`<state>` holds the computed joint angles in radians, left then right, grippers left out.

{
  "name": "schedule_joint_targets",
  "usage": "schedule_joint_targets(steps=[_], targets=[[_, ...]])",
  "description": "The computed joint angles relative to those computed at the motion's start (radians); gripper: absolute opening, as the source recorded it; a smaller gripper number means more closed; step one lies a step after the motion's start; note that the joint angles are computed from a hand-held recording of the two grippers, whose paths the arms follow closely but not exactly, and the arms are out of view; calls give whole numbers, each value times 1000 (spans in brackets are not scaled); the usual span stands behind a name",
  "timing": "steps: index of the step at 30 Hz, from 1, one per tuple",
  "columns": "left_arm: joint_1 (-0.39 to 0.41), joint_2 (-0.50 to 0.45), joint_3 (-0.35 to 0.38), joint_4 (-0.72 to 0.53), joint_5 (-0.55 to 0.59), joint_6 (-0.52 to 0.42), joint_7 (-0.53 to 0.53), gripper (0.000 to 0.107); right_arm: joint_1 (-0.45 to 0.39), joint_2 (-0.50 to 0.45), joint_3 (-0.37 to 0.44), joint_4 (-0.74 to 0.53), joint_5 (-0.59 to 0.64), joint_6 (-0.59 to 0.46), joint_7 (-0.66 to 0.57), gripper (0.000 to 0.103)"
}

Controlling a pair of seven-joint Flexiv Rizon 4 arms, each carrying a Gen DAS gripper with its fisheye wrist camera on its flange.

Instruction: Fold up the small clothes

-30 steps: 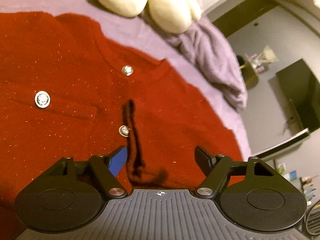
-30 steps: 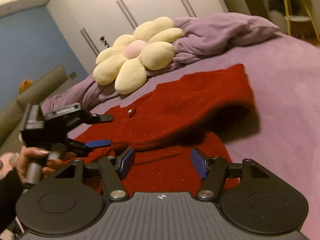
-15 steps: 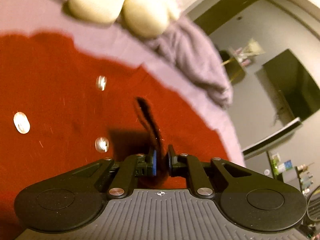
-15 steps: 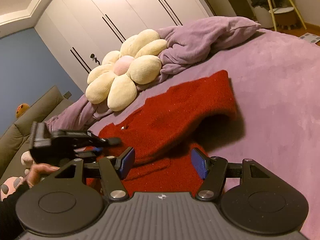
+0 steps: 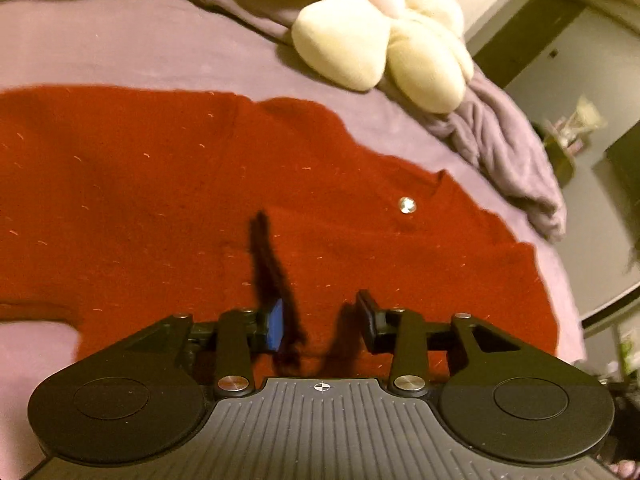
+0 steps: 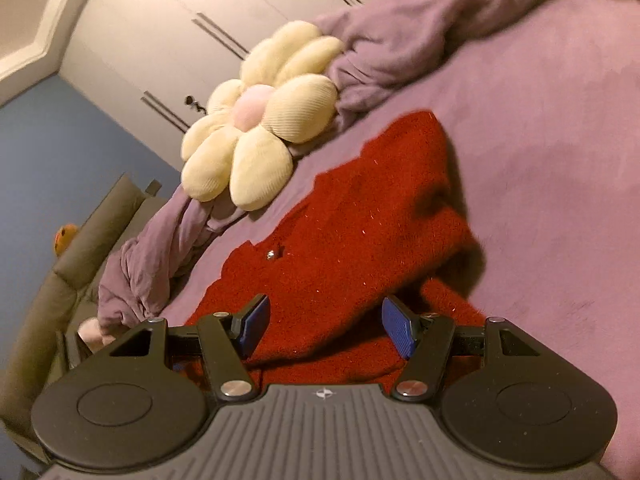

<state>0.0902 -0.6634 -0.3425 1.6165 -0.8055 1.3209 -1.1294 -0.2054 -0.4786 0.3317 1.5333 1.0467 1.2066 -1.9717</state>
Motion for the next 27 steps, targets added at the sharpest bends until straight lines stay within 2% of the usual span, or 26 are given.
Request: schedule_joint_targets(steps=[2, 4, 6, 10, 13, 15, 20, 23, 25, 27], targets=[[16, -15, -35, -9, -31, 17, 19, 13, 6, -20, -8, -13, 10, -2, 57, 50], [30, -24, -66, -27, -47, 33, 63, 12, 17, -29, -13, -12, 5, 18, 96, 46], [30, -20, -74, -45, -27, 65, 124, 12, 20, -36, -4, -16, 5, 46, 96, 46], [-26, -42, 19, -129, 79, 81, 97, 12, 41, -57, 2, -28, -31, 111, 130, 46], [-70, -57, 128, -167, 181, 68, 18, 12, 58, -78, 3, -34, -85, 155, 193, 46], [-69, -57, 159, -162, 219, 44, -27, 13, 58, -93, 14, -38, -115, 178, 222, 42], [-24, -65, 118, -130, 228, 41, -92, 13, 60, -121, 26, -32, -206, 220, 302, 12], [-6, -67, 93, -122, 239, 44, -85, 13, 130, -117, -42, 8, -308, 304, 375, 9], [15, -73, 47, -117, 227, 64, -62, 13, 238, -108, -167, 59, -394, 376, 469, 9], [-9, -85, 72, -137, 243, 66, -81, 13, 318, -109, -268, 93, -467, 385, 541, 9]])
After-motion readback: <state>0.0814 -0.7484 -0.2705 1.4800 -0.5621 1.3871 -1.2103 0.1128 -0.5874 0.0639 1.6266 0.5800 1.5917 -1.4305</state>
